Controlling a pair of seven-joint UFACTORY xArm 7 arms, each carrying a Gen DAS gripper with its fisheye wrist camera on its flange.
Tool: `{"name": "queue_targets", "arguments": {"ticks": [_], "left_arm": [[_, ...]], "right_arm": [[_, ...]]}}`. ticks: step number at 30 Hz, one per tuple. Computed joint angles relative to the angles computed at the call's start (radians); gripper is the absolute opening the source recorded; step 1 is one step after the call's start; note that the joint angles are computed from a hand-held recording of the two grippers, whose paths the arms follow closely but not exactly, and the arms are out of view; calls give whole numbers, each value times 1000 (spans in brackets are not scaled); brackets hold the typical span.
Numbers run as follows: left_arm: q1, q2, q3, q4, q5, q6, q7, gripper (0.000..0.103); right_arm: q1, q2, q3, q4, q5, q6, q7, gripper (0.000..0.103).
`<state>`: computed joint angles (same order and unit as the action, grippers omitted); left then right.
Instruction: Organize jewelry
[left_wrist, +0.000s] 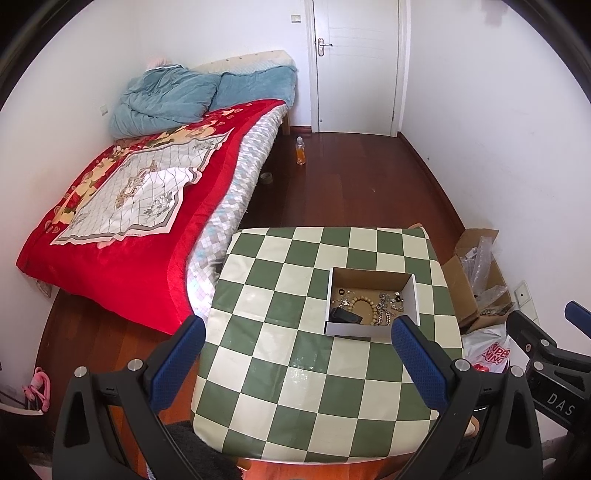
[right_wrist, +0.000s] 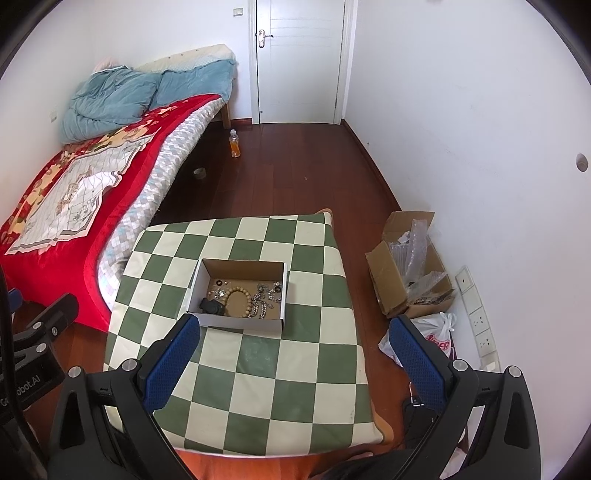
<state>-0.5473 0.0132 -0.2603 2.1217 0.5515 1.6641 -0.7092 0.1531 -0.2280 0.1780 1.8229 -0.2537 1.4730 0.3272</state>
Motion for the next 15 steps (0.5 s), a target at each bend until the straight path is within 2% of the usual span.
{"name": "queue_targets", "arguments": {"ticks": [15], "left_arm": [[-26, 26, 7, 51, 22, 22, 13, 103]], "right_arm": [[-2, 7, -5, 23, 3, 4, 0, 103]]}}
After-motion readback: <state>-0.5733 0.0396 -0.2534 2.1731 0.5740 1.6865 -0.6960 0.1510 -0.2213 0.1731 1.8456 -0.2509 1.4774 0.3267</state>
